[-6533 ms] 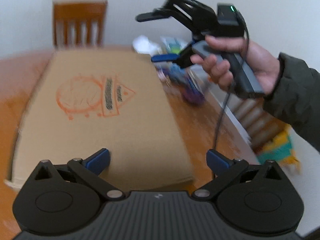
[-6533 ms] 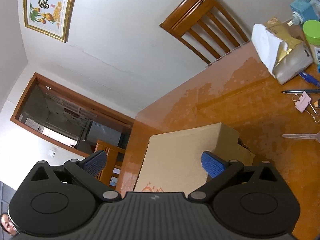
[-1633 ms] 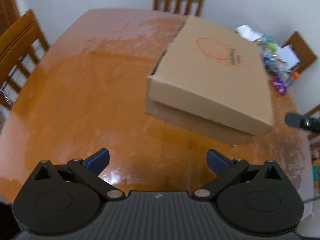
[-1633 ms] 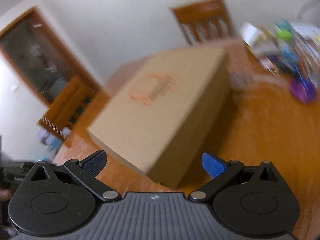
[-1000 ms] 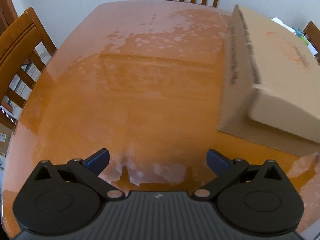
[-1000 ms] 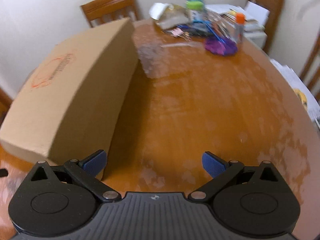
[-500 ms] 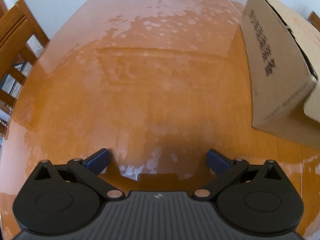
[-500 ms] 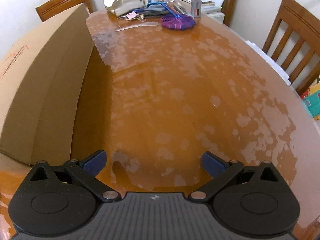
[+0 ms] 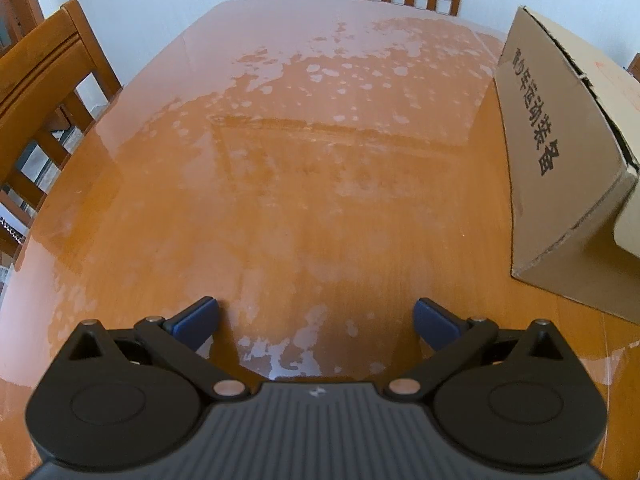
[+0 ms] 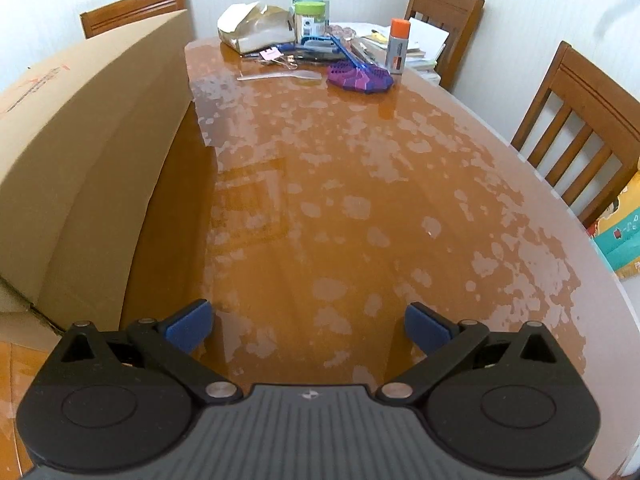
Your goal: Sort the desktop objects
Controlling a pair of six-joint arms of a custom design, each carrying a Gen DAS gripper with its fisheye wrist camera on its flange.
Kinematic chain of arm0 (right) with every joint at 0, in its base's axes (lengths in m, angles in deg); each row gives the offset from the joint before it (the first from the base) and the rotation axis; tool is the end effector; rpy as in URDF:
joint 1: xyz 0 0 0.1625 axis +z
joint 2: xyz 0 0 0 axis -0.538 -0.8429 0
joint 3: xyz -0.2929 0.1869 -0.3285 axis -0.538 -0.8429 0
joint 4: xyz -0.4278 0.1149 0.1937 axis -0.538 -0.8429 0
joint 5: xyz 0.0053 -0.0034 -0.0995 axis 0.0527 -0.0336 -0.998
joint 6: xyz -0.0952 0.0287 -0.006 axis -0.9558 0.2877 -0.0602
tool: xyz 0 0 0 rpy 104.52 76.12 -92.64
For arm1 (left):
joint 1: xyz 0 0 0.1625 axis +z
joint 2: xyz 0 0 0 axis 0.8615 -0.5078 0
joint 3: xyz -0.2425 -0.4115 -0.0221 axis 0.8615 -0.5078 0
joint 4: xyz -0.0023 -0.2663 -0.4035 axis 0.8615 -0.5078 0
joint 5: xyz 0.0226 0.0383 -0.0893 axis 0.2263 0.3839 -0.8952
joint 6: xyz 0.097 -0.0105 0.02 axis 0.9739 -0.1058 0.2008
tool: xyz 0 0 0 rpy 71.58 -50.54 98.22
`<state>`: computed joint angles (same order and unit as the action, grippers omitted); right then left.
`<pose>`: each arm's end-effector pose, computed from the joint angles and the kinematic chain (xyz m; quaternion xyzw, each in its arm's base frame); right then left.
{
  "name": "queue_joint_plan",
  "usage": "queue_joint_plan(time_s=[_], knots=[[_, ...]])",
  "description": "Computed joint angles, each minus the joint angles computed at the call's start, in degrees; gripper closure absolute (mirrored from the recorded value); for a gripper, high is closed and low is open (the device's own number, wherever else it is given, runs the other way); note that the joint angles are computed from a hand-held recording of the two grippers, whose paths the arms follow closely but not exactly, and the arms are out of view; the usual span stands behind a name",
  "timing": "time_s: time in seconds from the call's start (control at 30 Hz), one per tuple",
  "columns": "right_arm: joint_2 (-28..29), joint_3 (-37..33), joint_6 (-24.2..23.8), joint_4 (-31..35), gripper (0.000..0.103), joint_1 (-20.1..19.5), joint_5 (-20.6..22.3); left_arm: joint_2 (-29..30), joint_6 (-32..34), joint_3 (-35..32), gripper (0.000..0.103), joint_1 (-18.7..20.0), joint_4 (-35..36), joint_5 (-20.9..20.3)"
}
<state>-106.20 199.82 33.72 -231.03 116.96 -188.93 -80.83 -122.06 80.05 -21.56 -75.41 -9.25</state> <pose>0.0407 -0.5263 0.1577 0.2212 -0.8825 0.2483 0.3326 -0.1622 -0.3974 0.1210 -0.1535 0.8372 -0.3180 0.4177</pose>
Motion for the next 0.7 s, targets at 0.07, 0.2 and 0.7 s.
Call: queue_joint_plan(time_s=[0.07, 0.2, 0.7], knots=[[0.1, 0.03, -0.16, -0.42, 0.0, -0.08, 0.27, -0.27, -2.84, -0.55, 0.0, -0.05, 2.3, -0.62], [0.45, 0.03, -0.21, -1.31, 0.0, -0.15, 0.53, -0.46, -3.53, -0.64, 0.0, 0.31, 2.71, -0.87], [1.51, -0.01, -0.22, -3.98, 0.0, -0.33, 1.21, -0.63, -1.97, -0.54, 0.0, 0.85, 1.76, -0.83]])
